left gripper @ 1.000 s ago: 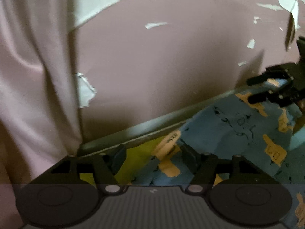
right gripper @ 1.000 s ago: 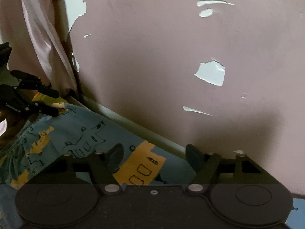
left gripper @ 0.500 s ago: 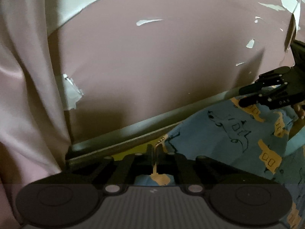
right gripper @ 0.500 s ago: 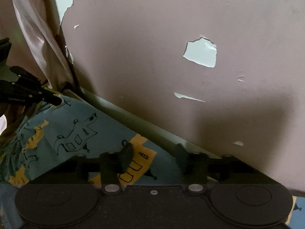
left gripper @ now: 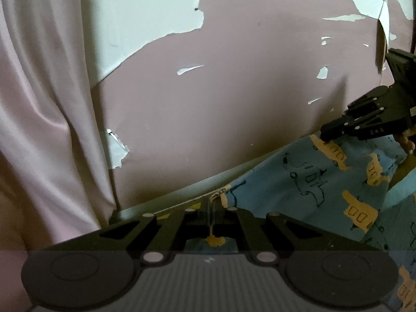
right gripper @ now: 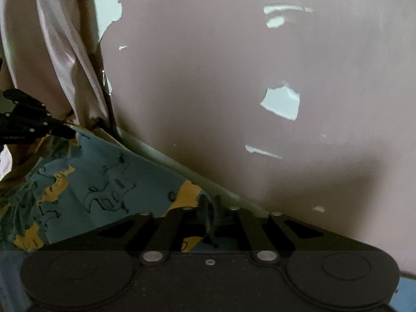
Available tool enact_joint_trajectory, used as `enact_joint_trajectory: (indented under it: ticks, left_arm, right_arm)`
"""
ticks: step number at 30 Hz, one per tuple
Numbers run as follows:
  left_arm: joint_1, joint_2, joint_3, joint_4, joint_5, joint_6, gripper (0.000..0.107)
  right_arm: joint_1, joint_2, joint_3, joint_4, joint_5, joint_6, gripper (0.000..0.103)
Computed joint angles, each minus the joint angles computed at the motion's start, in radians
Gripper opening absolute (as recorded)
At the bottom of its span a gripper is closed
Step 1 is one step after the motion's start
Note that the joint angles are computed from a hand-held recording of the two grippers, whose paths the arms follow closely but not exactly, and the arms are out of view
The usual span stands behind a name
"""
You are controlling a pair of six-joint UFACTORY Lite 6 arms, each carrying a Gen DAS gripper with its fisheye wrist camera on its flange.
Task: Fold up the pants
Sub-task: 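Close the left tool on the waistband while the right tool closes beside it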
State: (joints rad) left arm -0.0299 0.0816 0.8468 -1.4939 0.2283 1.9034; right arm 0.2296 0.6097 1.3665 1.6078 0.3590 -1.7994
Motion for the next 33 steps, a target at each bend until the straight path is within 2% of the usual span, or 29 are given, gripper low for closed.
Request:
enact_joint_trajectory:
  ticks: [4,6,9,10,11,12,13,15,18,23,27,30,33]
  left_arm:
    - [0.013,-0.055,-0.054,-0.136,0.01,0.179,0.001]
    - [0.011,-0.074,-0.073,-0.193,0.011,0.253,0.001]
    - [-0.016,-0.1,-0.105,-0.328,-0.007,0.405,0.001]
    - [-0.019,-0.109,-0.11,-0.324,-0.009,0.403,0.001]
    - [-0.022,-0.114,-0.112,-0.323,-0.01,0.401,0.001]
    - [-0.026,-0.116,-0.113,-0.327,-0.013,0.403,0.001]
    - [-0.03,-0.123,-0.116,-0.322,-0.016,0.395,0.001]
    - [-0.033,-0.137,-0.12,-0.299,-0.021,0.369,0.001]
    - [-0.037,-0.154,-0.14,-0.374,-0.023,0.435,0.001]
    - [-0.026,-0.228,-0.182,-0.305,-0.007,0.366,0.001]
    - [0.007,-0.371,-0.264,-0.108,0.039,0.187,0.001]
    - [0.036,-0.535,-0.351,0.074,0.087,0.042,0.001]
    - [0.095,-0.716,-0.426,0.293,0.183,-0.153,0.001]
  right_arm:
    - [-0.019,0.026,0.032,-0.022,0.068,0.001,0.036]
    - [-0.017,0.045,0.059,-0.061,0.093,0.028,0.048]
    - [0.002,0.084,0.114,-0.144,0.096,0.105,0.052]
    - [0.013,0.099,0.137,-0.193,0.079,0.151,0.049]
    - [0.02,0.112,0.154,-0.234,0.076,0.187,0.035]
    - [0.025,0.122,0.17,-0.277,0.078,0.227,0.013]
    - [0.033,0.118,0.165,-0.293,0.062,0.24,0.006]
    - [0.038,0.096,0.137,-0.269,0.054,0.209,0.001]
    - [0.042,0.019,0.041,-0.109,0.029,0.049,0.001]
    - [0.055,-0.132,-0.125,0.08,0.007,-0.183,0.001]
    - [0.073,-0.303,-0.308,0.281,-0.007,-0.397,0.0]
    - [0.115,-0.486,-0.489,0.548,-0.031,-0.642,0.0]
    - [0.188,-0.724,-0.695,0.782,-0.07,-0.86,0.0]
